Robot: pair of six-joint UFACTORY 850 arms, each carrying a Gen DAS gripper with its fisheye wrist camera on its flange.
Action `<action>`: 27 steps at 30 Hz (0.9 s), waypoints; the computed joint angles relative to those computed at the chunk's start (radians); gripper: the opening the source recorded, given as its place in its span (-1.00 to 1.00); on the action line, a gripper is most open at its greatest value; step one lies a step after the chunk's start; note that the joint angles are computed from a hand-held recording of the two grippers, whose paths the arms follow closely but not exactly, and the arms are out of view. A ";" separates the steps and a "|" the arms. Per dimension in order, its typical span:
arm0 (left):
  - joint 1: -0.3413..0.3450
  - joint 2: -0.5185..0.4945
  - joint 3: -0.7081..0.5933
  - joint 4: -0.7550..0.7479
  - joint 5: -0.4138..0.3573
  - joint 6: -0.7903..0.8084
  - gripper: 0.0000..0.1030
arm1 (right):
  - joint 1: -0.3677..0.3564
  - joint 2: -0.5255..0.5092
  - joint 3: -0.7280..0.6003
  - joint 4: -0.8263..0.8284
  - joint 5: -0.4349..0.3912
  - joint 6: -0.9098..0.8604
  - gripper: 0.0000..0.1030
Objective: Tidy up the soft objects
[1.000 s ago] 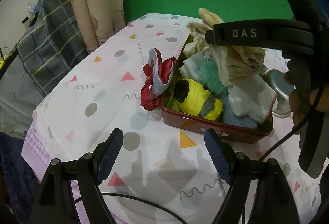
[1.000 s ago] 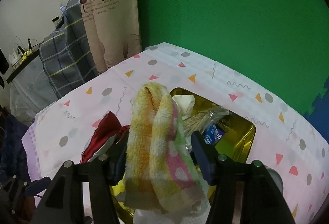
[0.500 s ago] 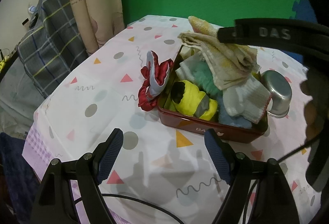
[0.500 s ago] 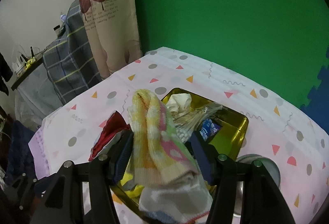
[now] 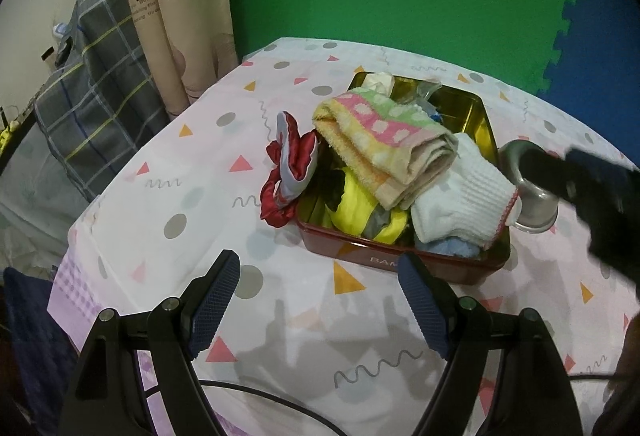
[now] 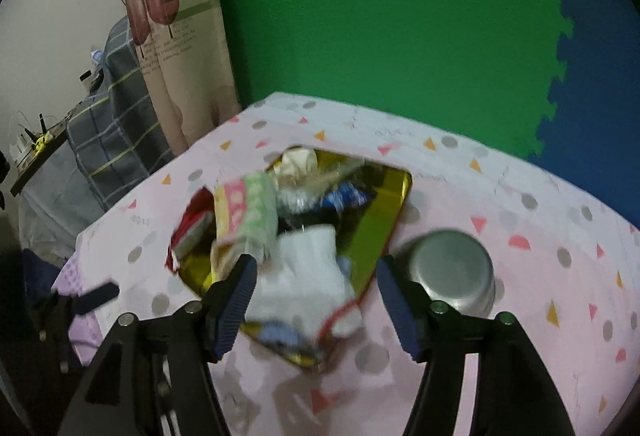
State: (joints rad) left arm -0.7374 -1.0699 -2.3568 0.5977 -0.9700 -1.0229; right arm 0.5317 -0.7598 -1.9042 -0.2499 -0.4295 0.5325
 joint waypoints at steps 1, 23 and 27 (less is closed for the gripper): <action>-0.001 -0.005 -0.011 0.000 -0.005 0.004 0.53 | 0.001 0.017 0.029 -0.002 0.008 0.012 0.34; -0.010 -0.061 -0.135 0.005 -0.064 0.036 0.53 | 0.032 0.130 0.223 -0.109 0.018 0.099 0.47; -0.010 -0.075 -0.165 0.009 -0.077 0.040 0.53 | 0.033 0.126 0.224 -0.088 0.016 0.081 0.47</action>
